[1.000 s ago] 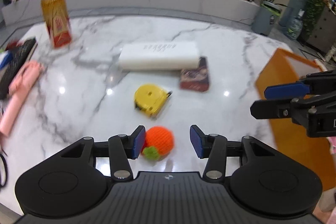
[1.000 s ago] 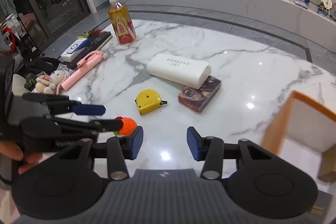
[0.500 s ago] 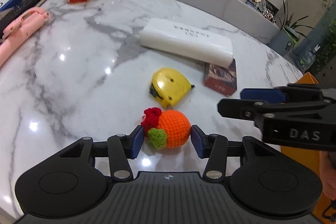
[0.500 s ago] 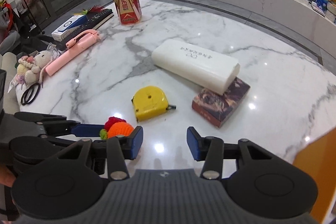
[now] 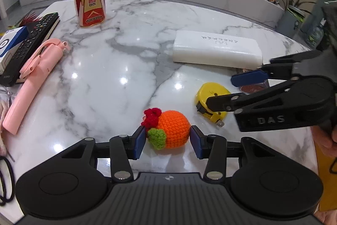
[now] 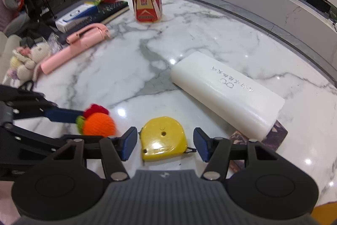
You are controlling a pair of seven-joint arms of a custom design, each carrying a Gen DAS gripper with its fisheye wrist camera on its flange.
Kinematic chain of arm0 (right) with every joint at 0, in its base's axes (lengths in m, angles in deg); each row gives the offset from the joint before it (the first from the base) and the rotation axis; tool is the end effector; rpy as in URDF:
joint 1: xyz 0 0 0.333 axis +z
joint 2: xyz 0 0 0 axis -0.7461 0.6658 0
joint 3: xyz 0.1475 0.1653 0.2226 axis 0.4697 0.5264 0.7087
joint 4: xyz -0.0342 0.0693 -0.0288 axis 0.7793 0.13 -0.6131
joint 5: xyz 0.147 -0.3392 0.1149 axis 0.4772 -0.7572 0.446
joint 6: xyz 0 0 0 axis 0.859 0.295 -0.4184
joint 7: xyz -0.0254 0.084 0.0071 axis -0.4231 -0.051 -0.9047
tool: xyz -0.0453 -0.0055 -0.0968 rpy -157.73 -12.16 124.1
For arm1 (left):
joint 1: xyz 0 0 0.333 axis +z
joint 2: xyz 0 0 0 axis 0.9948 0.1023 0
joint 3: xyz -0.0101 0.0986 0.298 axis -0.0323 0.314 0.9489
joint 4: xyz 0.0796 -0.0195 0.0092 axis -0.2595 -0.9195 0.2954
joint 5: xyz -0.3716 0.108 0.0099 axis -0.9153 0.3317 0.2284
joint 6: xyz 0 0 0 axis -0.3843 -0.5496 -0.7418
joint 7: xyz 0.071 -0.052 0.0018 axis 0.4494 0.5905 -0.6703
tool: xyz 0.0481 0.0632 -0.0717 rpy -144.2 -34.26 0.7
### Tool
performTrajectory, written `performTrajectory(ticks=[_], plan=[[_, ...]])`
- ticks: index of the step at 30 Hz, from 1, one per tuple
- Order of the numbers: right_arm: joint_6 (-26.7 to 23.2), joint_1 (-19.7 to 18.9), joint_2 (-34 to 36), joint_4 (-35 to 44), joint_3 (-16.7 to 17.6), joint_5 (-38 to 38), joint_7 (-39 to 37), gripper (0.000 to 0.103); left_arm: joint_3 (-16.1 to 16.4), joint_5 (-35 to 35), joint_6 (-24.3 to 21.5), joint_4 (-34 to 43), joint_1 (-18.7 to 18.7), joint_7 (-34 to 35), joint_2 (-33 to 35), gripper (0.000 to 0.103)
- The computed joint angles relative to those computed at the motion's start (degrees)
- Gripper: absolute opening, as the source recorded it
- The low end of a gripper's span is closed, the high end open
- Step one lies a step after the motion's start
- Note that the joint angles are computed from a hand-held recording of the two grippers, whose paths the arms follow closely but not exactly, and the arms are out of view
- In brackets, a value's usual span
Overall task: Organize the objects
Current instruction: 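Grasp the orange crochet fruit with the left gripper while the right gripper grasps the yellow tape measure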
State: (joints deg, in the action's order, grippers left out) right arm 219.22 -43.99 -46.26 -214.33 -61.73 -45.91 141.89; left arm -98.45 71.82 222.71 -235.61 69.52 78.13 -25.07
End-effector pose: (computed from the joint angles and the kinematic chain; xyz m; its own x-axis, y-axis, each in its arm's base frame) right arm 0.5390 0.0548 0.4143 -0.0842 -0.9933 0.0793 -0.8161 0.0231 -0.5774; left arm 0.2584 -0.2291 0.4098 0.2018 -0.9664 0.1592 -0.7958 -0.2566 -0.5486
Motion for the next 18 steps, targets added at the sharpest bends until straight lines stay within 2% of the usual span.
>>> performTrajectory(ticks=[2,8,12,18], plan=[[-0.90,0.09,0.91,0.80,0.05,0.11,-0.26,0.061,0.99,-0.19,0.58,-0.60,-0.56,1.05,-0.19,0.053],[-1.16,0.47,2.84,1.95,-0.25,0.53,-1.44,0.062,1.24,-1.22,1.59,-1.53,-0.73,1.48,-0.92,0.053],[-1.77,0.59,3.78,2.56,-0.23,4.33,-3.46,0.059,1.49,-1.65,1.88,-1.40,-0.94,2.33,-0.59,0.053],[-3.22,1.38,3.05,2.22,-0.50,-0.40,3.25,0.056,1.50,-2.97,3.83,-2.14,-1.62,2.31,-0.68,0.053]])
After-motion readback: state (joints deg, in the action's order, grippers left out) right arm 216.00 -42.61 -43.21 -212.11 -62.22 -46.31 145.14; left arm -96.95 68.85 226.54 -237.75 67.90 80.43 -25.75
